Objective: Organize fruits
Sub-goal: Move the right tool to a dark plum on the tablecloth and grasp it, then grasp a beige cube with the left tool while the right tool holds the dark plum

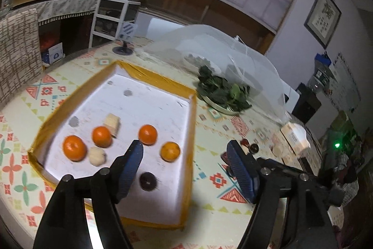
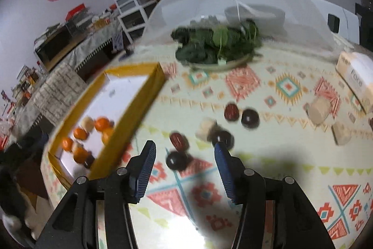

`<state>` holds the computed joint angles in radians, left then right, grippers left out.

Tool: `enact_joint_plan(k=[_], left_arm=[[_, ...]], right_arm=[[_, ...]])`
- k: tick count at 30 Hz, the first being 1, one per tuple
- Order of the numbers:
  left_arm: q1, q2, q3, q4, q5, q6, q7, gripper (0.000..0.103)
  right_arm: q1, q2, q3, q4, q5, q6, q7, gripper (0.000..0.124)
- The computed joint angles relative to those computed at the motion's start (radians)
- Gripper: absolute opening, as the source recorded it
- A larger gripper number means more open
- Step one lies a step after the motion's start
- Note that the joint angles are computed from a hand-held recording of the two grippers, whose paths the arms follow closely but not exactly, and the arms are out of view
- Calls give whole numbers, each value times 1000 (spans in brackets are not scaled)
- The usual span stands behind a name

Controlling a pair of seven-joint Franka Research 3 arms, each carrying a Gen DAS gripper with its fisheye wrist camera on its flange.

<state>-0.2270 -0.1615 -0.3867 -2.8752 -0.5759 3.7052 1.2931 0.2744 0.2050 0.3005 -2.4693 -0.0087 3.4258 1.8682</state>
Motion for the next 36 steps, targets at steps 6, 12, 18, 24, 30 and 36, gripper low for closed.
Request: enact_joint_plan(k=[6,12,18,24,30,36], left_arm=[[-11,48,-94,86,-271,-16,244,74],[-84,121,-100,186,-533,23,529,74],[-153,131,-24,197,-514,-1,527,74],[-212,170,20,249,-561,-6,618,74],[-263,251,59,346,-586,-53,713,74],[-352,349,114,511,-712,-106,959,74]], right_arm=[[153,71,-102,64,107,-20,-133,56],[311,133,-212,136,271,-57,-260,42],[234,103,-148,90,293,-26,-275,28],[104,15,-75,-47,247,61,-211,28],[-34,-37,-68,-140,43,132,-13,28],[-95,-55,-117,-189,-103,185,112,28]])
